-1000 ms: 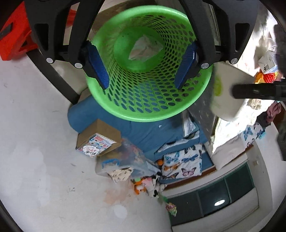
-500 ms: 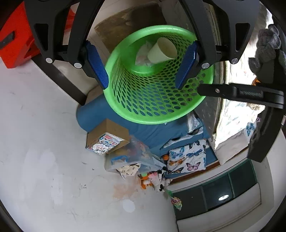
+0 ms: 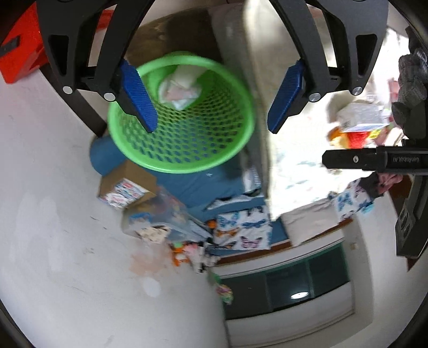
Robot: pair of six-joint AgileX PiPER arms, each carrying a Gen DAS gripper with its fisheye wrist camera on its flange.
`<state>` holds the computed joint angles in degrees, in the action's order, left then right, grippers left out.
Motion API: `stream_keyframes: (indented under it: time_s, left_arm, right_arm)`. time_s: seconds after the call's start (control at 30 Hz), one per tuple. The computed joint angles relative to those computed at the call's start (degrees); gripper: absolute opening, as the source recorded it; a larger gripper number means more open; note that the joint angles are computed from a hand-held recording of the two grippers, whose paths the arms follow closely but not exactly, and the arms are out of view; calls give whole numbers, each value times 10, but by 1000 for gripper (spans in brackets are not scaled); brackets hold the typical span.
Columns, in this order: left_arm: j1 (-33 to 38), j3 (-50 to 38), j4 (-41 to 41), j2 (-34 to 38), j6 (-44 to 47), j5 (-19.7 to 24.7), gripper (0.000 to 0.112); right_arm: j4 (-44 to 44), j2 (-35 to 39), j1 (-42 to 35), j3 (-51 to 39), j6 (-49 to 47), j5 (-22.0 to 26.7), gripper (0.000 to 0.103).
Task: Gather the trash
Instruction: 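Return both tools to the bed and grasp the red printed cup with the left tool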
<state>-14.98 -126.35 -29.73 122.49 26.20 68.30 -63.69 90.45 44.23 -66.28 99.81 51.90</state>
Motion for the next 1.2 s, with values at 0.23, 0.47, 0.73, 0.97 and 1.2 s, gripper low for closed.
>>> stream_keyframes:
  time_s: [0.23, 0.47, 0.73, 0.97, 1.2]
  left_arm:
    - [110, 172, -31, -105, 63, -80, 75]
    - [209, 193, -10, -120, 26, -114, 77]
    - [294, 137, 45, -58, -73, -120, 79]
    - [320, 85, 51, 7, -130, -79, 79]
    - [314, 74, 52, 31, -153, -69, 79]
  right_arm:
    - [36, 56, 10, -85, -63, -46, 90]
    - [70, 118, 27, -179, -137, -61, 90]
    - [114, 169, 27, -259, -210, -83, 90]
    - [154, 200, 25, -302, -254, -99, 90]
    - [175, 214, 22, -319, -271, -109, 90]
